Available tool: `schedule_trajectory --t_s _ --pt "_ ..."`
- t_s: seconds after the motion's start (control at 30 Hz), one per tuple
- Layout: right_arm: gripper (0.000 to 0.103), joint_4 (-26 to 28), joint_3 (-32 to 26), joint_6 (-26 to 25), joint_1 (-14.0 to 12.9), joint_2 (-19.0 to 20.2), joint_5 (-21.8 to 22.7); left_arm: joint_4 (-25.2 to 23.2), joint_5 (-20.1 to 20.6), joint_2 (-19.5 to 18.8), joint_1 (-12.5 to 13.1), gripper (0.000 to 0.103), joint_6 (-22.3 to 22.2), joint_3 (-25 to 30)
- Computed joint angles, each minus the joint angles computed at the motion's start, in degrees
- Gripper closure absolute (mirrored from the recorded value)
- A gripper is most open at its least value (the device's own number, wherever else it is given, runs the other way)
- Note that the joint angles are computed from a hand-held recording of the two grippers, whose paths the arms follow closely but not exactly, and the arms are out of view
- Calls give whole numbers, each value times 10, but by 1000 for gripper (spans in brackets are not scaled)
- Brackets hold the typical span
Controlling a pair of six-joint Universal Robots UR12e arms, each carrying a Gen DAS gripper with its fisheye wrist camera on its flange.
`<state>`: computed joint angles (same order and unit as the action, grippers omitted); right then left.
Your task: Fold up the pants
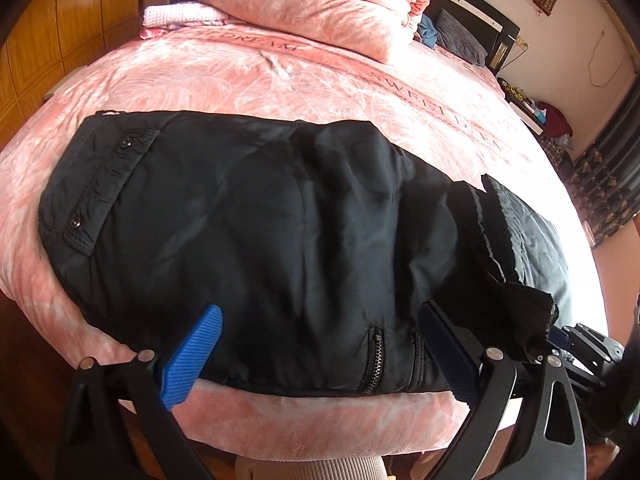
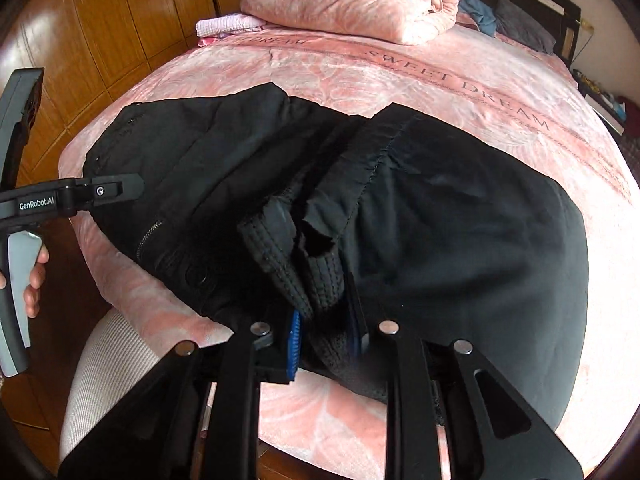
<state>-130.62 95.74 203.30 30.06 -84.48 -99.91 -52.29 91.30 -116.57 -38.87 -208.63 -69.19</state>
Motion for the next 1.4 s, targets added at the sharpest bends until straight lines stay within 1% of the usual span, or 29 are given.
schedule_trajectory --t_s 0.03,0.07,0.1,0.2,0.3,0.37,0.47,0.53,0.6,0.63,0.7,0.73,0.77,0.83,0.9,0.97,1.0,1.07,1.17,1.23,1.3,1.4 --pt "64 -6 5 0 -2 0 14 0 -3 0 1 4 -3 -2" --pt "44 -20 13 0 -7 -3 41 0 -7 0 2 4 -6 -3" --pt "39 -38 21 3 -12 -7 66 0 -12 0 3 4 -8 -4" --pt "38 -66 33 11 -15 -19 86 2 -17 1 4 4 -8 -9" --pt "38 -81 40 25 -14 -32 82 2 -19 2 4 4 -7 -10" --pt "38 -72 36 27 -11 -34 71 4 -21 2 5 4 -10 -10" --pt "38 -40 22 19 -1 -25 36 5 -26 0 5 4 -13 -9" --pt "38 -18 16 13 2 -19 25 7 -29 0 5 4 -11 -8" --pt "41 -9 13 17 3 -13 18 6 -28 1 4 4 -8 -8" --pt "48 -1 11 22 4 -9 7 4 -27 1 4 4 -6 -8" --pt "56 -9 17 20 0 -8 17 1 -28 1 4 4 -7 -9" --pt "74 -12 18 22 0 -7 15 0 -29 2 5 4 -7 -10" --pt "86 -14 19 26 -4 -8 25 -1 -29 3 5 4 -7 -12" --pt "90 -26 24 44 -11 -13 46 -1 -28 5 7 4 -8 -15" --pt "91 -53 30 55 -18 -20 68 0 -29 6 8 4 -9 -19" --pt "92 -73 28 49 -16 -24 68 0 -30 7 9 4 -9 -21" --pt "92 -77 22 35 -12 -23 61 1 -29 7 9 4 -9 -21" --pt "92 -67 6 1 -3 -17 49 3 -28 8 10 4 -11 -24" --pt "92 -39 -12 -34 5 -3 50 5 -28 9 11 4 -15 -26" --pt "92 -18 -16 -39 7 9 53 8 -29 10 11 4 -19 -29" --pt "92 -13 -13 -34 7 18 49 7 -28 10 11 4 -20 -29" --pt "89 -32 2 -6 -6 14 87 2 -24 9 9 4 -16 -27"
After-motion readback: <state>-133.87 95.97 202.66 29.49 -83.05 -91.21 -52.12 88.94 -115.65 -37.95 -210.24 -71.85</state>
